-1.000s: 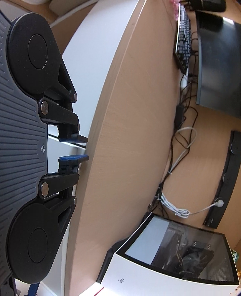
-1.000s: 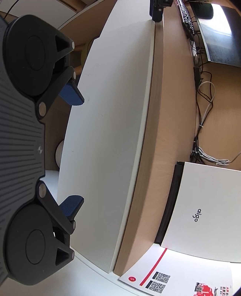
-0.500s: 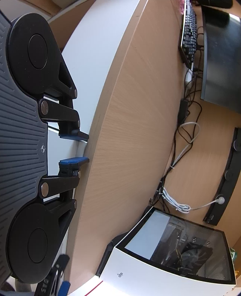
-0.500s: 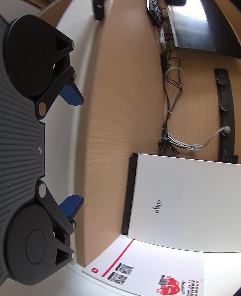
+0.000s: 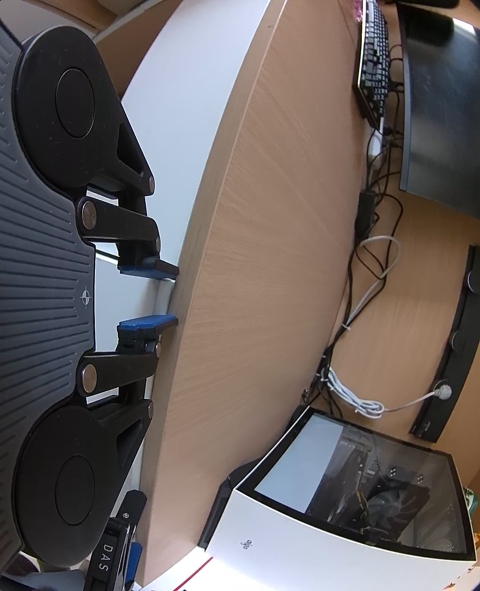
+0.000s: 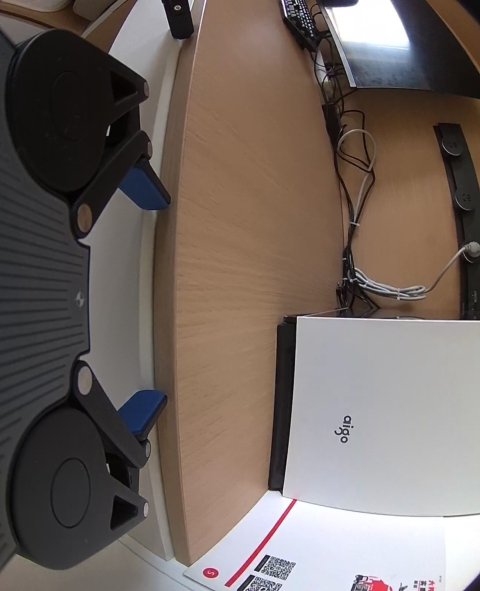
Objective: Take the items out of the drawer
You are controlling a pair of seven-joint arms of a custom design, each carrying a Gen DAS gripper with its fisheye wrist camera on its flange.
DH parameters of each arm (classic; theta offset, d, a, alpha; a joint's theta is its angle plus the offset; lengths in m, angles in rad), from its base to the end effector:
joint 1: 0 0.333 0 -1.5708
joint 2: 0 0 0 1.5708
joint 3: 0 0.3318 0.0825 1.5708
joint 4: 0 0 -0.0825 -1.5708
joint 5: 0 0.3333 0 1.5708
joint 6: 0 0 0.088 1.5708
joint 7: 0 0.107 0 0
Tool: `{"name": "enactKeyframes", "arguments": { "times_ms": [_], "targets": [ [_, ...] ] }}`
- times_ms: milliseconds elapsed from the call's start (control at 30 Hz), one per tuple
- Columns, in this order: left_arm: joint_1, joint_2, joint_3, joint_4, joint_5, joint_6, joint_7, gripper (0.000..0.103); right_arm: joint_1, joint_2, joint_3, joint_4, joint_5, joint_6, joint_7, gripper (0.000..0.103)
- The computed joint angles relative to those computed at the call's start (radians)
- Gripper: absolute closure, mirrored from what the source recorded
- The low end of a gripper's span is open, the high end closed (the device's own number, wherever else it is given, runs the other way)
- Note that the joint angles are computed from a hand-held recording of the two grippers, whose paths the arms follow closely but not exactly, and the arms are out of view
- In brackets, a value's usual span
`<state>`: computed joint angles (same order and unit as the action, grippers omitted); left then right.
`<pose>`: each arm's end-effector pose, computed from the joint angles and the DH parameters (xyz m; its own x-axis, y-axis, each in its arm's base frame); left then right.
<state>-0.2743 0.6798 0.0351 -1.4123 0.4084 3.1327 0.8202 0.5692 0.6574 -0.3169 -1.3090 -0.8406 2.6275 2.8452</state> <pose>0.7046 -0.2162 0.4598 -0.0648 -0.9615 0.2671 -0.5378 -0.1919 -0.8210 0.6863 0.2703 0.4673 -0.2765 -0.9609 0.0135 -0.5224 0.1385 -0.8414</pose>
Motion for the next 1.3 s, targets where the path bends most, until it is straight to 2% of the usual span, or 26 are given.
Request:
{"name": "enactKeyframes", "arguments": {
  "times_ms": [667, 767, 800, 867, 967, 1100, 1233, 1300],
  "targets": [
    [-0.010, -0.013, 0.014, -0.020, 0.014, 0.005, 0.007, 0.080, -0.004, -0.005, 0.010, -0.001, 0.041, 0.000, -0.052, 0.000],
    [-0.011, -0.016, 0.017, -0.027, 0.016, 0.011, 0.006, 0.080, -0.017, 0.000, 0.037, 0.020, 0.074, -0.029, -0.123, 0.000],
    [-0.010, -0.016, 0.016, -0.028, 0.016, 0.012, 0.008, 0.080, -0.015, -0.003, 0.035, 0.015, 0.071, -0.020, -0.129, 0.000],
    [-0.007, -0.017, 0.012, -0.030, 0.015, 0.013, 0.011, 0.080, 0.017, -0.008, -0.012, -0.002, 0.019, 0.008, -0.061, 0.000],
    [-0.009, -0.017, 0.015, -0.029, 0.012, 0.013, 0.010, 0.080, 0.034, 0.005, -0.034, 0.024, -0.021, -0.026, -0.013, 0.000],
    [-0.007, -0.018, 0.013, -0.031, 0.012, 0.013, 0.014, 0.080, 0.030, 0.017, -0.005, 0.050, -0.028, -0.090, -0.055, 0.000],
    [-0.007, -0.021, 0.013, -0.037, 0.011, 0.017, 0.016, 0.080, -0.014, -0.005, 0.036, 0.024, 0.031, -0.058, -0.036, 0.000],
    [-0.011, -0.021, 0.019, -0.037, 0.011, 0.018, 0.013, 0.080, -0.017, 0.001, 0.038, 0.033, 0.047, -0.063, -0.047, 0.000]
  ]
}}
